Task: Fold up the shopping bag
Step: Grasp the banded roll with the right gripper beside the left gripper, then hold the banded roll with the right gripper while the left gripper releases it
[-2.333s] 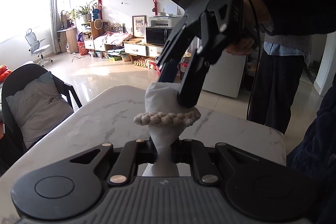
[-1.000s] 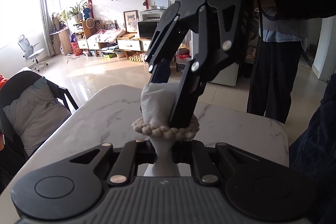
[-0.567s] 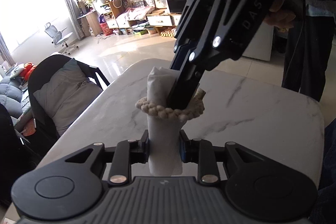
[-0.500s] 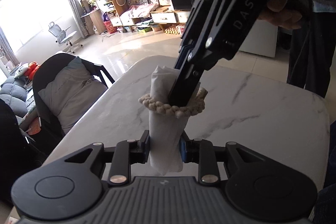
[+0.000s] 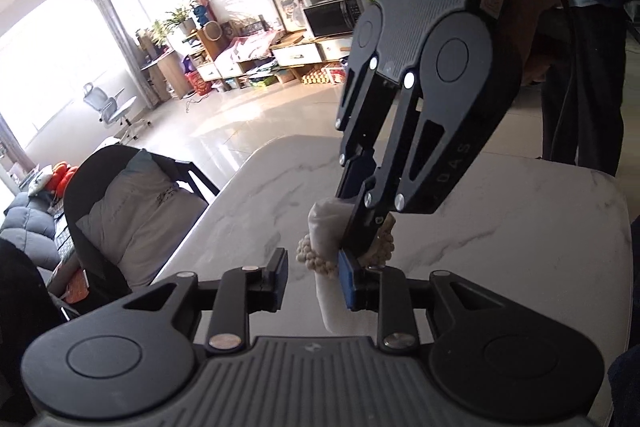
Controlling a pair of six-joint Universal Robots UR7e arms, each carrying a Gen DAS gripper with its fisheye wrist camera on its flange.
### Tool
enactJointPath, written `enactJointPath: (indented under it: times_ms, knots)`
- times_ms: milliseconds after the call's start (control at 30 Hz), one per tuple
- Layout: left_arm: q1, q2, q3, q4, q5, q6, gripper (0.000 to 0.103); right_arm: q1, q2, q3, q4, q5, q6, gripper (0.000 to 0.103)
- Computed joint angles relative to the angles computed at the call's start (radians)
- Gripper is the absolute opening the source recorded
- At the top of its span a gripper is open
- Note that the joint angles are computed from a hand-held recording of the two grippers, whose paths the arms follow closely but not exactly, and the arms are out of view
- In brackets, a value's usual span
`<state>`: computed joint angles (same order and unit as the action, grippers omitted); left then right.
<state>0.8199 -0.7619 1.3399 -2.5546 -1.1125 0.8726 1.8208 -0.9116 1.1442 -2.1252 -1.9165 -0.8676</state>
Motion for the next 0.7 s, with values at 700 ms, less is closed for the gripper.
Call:
enactJointPath:
  times_ms: [700]
  knots:
    - [0.043,0.048,-0.086,0.160,-0.203,-0.035,0.029,-0.012,-0.057,0.046,0.041,0.027,0.064,0.018]
